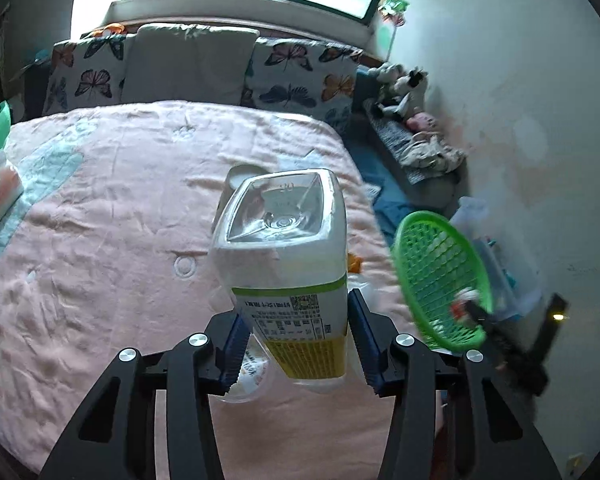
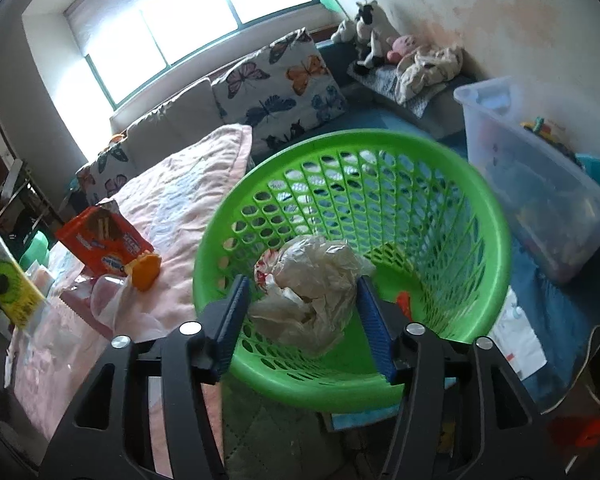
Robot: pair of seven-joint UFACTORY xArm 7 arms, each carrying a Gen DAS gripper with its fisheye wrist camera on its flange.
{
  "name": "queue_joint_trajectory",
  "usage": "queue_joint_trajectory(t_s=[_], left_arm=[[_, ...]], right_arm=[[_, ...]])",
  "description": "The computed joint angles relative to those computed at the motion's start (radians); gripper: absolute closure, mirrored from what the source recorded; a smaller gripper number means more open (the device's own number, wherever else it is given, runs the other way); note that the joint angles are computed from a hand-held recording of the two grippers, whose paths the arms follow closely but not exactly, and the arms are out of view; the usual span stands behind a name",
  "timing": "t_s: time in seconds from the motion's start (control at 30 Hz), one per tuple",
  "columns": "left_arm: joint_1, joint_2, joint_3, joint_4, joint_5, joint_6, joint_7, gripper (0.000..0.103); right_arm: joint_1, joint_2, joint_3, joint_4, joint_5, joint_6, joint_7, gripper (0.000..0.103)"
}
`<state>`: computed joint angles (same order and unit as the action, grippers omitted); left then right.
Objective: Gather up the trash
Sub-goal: 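Drop the plastic bag and bottle into the green basket with both tools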
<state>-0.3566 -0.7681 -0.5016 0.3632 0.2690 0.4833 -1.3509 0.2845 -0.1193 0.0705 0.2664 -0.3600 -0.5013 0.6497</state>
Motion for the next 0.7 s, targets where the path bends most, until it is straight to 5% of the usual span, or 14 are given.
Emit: queue_joint_trajectory(t_s=[0.2,0.4,0.57,0.7], left_arm=[[0.01,0.051,0.005,0.063,0.013,-0.08,0.049,0.057],[0.131,0.31,-0.071,0.253,0.11,-0.213,0.086,0.057],[0.291,0.61,-0.228,0.51,0.407,-0.189,-0.018,0.057],[0.246,0.906,-0.242,0.749,0.674,-0.039,-0.073,0.057]], right_arm=[[-0.008,-0.019,0.004,-0.027,0.036,-0.019,-0.019,0.037],[-0.013,-0.137,-0.05,-0.122,-0.011,-0.042,-0.003,0.037],[-0.008,-0.247,-0.117,-0.214,-0.039,-0.053,-0.006,0.037],[0.005,-0.288,-0.208,-0.265,-0.085,-0.071,0.001,0.037]])
